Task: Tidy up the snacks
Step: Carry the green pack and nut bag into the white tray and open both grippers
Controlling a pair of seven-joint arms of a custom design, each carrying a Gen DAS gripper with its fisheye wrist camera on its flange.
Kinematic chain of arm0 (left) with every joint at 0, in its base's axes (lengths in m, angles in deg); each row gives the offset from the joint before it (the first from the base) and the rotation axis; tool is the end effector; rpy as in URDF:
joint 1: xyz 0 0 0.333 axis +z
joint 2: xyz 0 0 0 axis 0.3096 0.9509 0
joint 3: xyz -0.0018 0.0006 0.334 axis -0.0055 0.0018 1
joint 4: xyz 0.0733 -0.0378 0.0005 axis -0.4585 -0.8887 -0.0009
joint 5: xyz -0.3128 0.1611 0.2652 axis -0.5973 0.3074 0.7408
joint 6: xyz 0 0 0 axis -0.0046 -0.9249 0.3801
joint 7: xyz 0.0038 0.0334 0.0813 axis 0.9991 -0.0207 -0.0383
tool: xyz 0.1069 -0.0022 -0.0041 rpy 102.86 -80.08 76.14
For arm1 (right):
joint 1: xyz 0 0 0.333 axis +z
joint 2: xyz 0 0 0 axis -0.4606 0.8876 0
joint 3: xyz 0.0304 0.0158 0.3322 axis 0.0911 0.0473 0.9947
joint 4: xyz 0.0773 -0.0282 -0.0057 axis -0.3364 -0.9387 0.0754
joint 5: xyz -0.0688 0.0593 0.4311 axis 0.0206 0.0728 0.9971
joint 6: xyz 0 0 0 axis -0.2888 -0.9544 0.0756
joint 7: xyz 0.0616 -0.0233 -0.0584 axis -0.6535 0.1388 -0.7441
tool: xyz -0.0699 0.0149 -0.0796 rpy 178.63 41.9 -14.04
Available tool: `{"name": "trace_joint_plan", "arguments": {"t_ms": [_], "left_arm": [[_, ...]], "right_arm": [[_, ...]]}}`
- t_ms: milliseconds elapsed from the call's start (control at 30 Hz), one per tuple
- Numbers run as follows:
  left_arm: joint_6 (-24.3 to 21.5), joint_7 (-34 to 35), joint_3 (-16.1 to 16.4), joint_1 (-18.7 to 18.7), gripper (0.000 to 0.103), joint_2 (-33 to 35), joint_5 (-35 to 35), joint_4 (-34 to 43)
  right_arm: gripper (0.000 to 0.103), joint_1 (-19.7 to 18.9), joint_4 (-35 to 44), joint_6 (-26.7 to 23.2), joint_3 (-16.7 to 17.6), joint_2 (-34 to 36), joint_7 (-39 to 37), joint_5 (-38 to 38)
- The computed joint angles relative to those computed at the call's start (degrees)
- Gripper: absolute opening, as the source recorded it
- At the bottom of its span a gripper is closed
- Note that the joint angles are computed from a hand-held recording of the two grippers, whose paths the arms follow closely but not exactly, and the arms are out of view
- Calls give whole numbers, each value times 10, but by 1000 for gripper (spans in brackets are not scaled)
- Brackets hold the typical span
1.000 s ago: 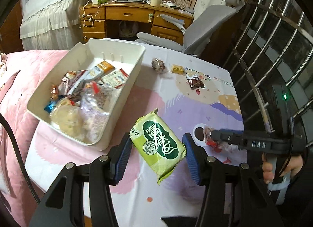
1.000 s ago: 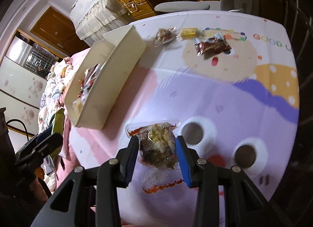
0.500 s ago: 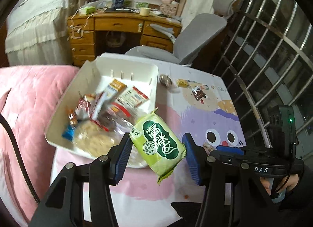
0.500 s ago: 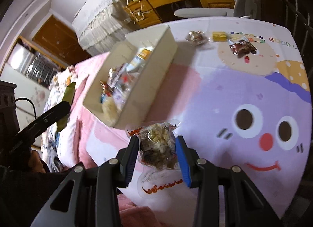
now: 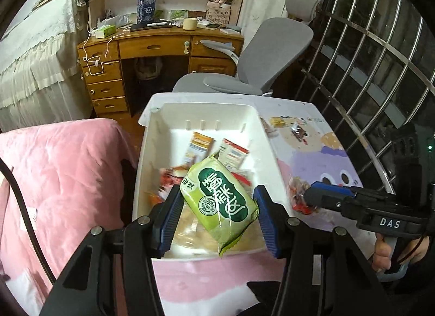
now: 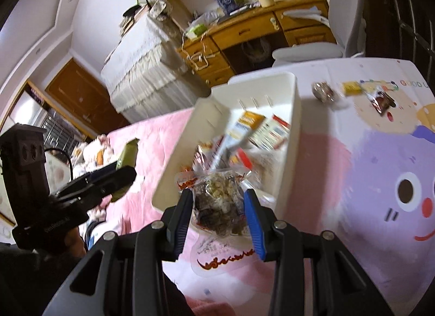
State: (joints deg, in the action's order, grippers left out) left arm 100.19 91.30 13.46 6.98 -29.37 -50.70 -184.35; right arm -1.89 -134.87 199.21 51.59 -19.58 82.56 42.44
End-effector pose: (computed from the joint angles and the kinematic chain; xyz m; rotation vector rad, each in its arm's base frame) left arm 0.4703 -0.0464 0.5412 -1.7392 2.0428 -0.8718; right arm 0.4950 0.2534 0.5203 -1.7126 1.5306 0.0355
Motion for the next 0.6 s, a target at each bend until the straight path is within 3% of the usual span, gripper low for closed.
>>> {"name": "trace_joint_plan", "arguments": {"t_ms": [100, 300, 367, 433, 600], "left_arm": [[-14, 36, 22, 0, 52, 21, -8, 24], [-41, 78, 24, 20, 54, 57, -31, 54], [-54, 86, 19, 32, 68, 68, -33, 63], [-57, 92, 11, 42, 75, 73, -33, 66], [-74, 93, -1, 55, 81, 79, -41, 71]], "right_arm": [[39, -4, 21, 34, 23, 23, 52, -36], [40, -17, 62, 77, 51, 73, 180, -170], [42, -17, 68, 87, 53, 82, 214, -203], [45, -25, 74, 81, 58, 92, 277, -261], [57, -21, 69, 66, 50, 91, 331, -285]]}}
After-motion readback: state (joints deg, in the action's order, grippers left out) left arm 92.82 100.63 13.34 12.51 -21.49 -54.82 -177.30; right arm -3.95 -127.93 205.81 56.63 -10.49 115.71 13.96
